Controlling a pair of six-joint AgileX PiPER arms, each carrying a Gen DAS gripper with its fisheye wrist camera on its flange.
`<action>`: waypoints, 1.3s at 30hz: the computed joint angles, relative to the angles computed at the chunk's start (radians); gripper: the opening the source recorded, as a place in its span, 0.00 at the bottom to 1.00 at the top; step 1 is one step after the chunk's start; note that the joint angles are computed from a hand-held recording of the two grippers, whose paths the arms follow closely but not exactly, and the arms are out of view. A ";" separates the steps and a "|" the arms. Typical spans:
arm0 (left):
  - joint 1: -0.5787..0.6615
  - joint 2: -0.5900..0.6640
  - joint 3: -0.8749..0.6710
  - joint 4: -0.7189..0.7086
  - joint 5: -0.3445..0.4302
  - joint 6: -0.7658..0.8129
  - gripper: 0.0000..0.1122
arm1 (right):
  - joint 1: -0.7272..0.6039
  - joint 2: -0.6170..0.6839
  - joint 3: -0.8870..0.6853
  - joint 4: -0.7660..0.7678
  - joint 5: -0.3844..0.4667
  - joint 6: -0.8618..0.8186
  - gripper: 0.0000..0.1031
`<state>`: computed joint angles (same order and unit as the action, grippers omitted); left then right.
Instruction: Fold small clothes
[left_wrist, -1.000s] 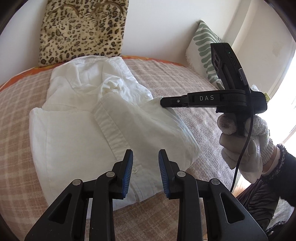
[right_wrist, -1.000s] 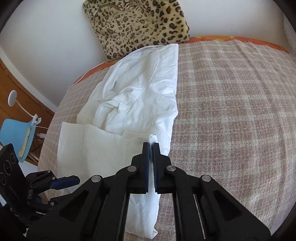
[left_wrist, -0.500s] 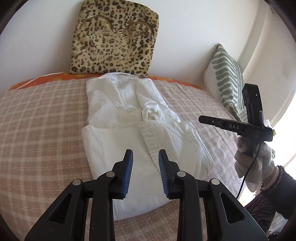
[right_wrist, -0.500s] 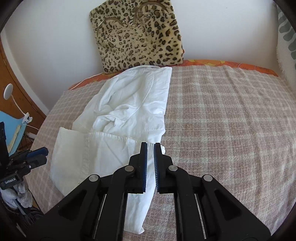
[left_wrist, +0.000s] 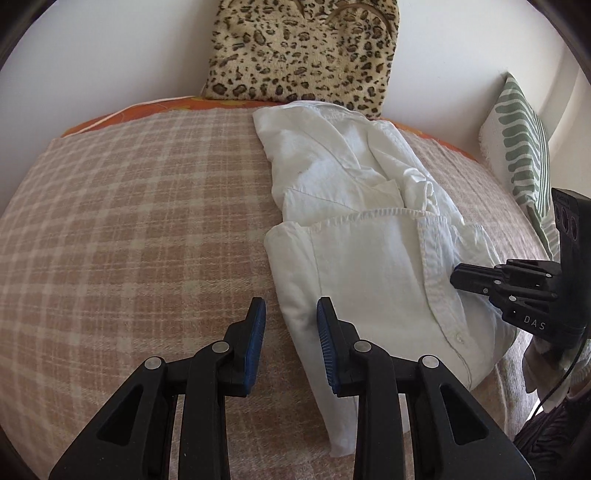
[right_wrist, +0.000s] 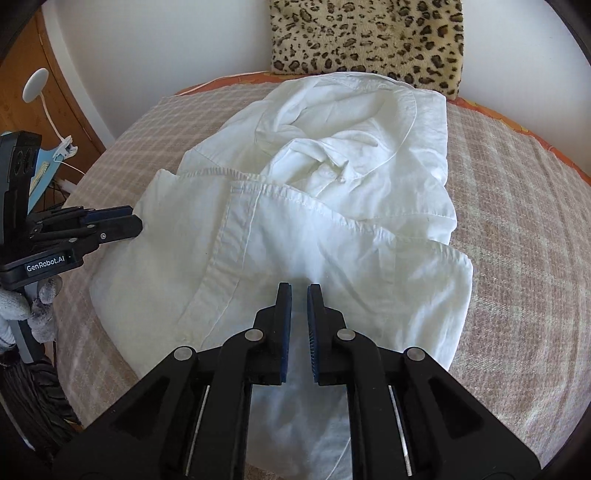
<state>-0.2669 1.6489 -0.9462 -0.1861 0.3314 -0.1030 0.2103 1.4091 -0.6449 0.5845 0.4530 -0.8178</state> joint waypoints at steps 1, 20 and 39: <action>0.004 0.011 -0.007 -0.003 0.005 0.004 0.27 | -0.016 0.006 -0.003 0.032 0.012 -0.032 0.08; 0.267 0.182 -0.417 -0.511 0.246 0.484 0.41 | -0.351 0.170 -0.465 0.158 0.403 -0.128 0.52; 0.231 0.915 -1.489 -0.250 0.633 0.191 0.42 | -0.221 0.824 -1.246 -0.049 0.526 0.211 0.53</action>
<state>-0.0360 2.5636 -2.4357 -0.4366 0.9639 0.0884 -0.0106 2.2335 -1.8907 0.5353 0.9790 -0.6067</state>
